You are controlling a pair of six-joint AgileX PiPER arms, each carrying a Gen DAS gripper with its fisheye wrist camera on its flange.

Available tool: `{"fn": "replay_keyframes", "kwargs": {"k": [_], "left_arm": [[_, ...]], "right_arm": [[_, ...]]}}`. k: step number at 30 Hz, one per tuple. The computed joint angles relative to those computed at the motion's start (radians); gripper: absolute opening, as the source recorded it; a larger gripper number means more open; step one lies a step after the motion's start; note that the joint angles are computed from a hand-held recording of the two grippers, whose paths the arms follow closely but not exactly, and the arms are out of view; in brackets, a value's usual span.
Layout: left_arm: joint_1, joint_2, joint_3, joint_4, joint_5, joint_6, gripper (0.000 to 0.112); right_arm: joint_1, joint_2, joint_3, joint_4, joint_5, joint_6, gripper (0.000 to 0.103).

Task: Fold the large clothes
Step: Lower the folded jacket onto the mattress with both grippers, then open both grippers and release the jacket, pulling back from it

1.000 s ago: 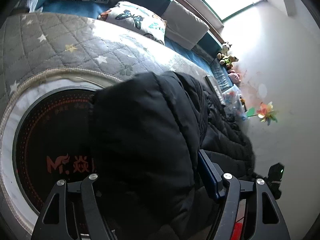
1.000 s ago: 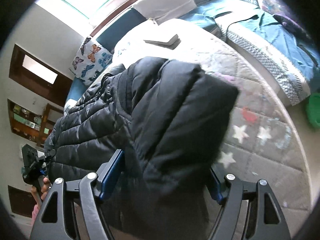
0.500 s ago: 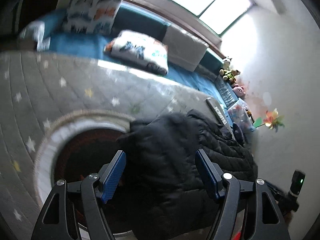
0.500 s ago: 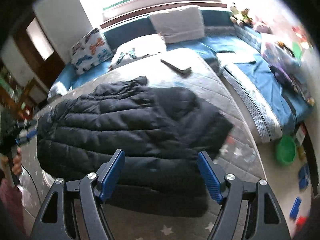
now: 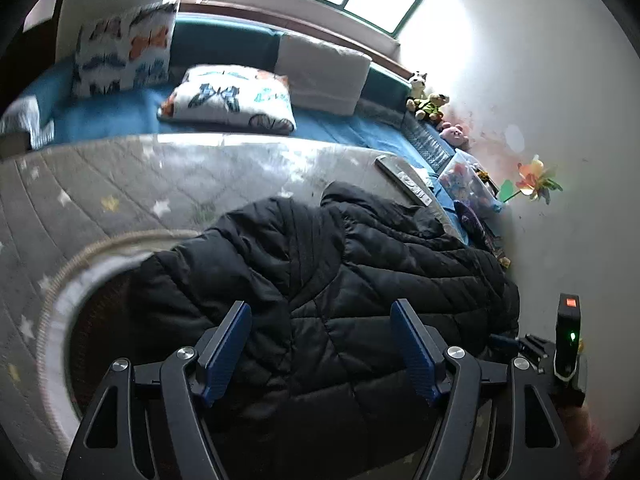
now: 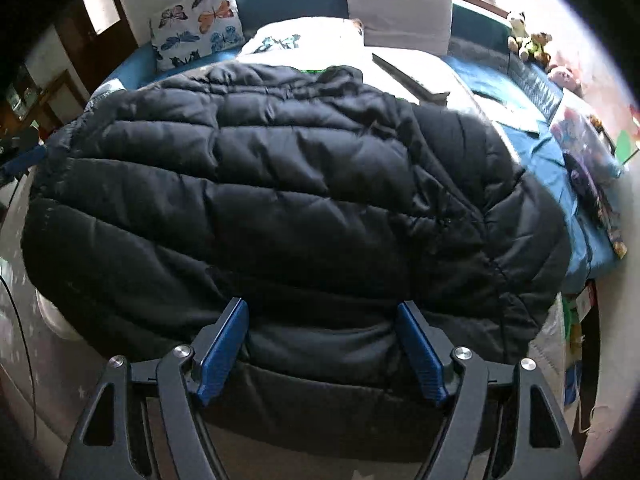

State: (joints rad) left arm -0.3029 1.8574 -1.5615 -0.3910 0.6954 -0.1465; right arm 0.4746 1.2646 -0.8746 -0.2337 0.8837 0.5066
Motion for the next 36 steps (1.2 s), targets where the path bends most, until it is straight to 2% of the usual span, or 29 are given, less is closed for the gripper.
{"fn": "replay_keyframes", "kwargs": {"k": [3,6,10,15,22,25,36], "left_arm": [[-0.006,0.037,-0.034,-0.007,-0.007,0.019,0.076],[-0.032,0.07,-0.102,0.061,0.0,-0.006,0.076],[-0.06,0.135,-0.206,0.135,0.026,-0.046,0.076],[-0.065,0.229,-0.296,0.159,0.075,-0.059,0.076],[-0.064,0.305,-0.307,0.19,0.066,-0.04,0.075],[-0.078,0.295,-0.296,0.233,0.06,-0.057,0.075],[-0.166,0.098,-0.075,0.438,-0.029,-0.176,0.075]], "right_arm": [[-0.016,0.005,-0.073,0.039,0.087,-0.058,0.083],[-0.02,0.009,-0.148,0.054,0.103,-0.078,0.083],[-0.039,0.07,-0.233,0.047,0.08,-0.069,0.083],[-0.092,0.195,-0.303,0.089,-0.004,-0.069,0.083],[-0.094,0.334,-0.332,0.061,-0.032,-0.021,0.083],[-0.058,0.323,-0.353,0.015,0.012,0.027,0.083],[0.083,0.159,-0.244,-0.066,0.033,0.116,0.083]]}}
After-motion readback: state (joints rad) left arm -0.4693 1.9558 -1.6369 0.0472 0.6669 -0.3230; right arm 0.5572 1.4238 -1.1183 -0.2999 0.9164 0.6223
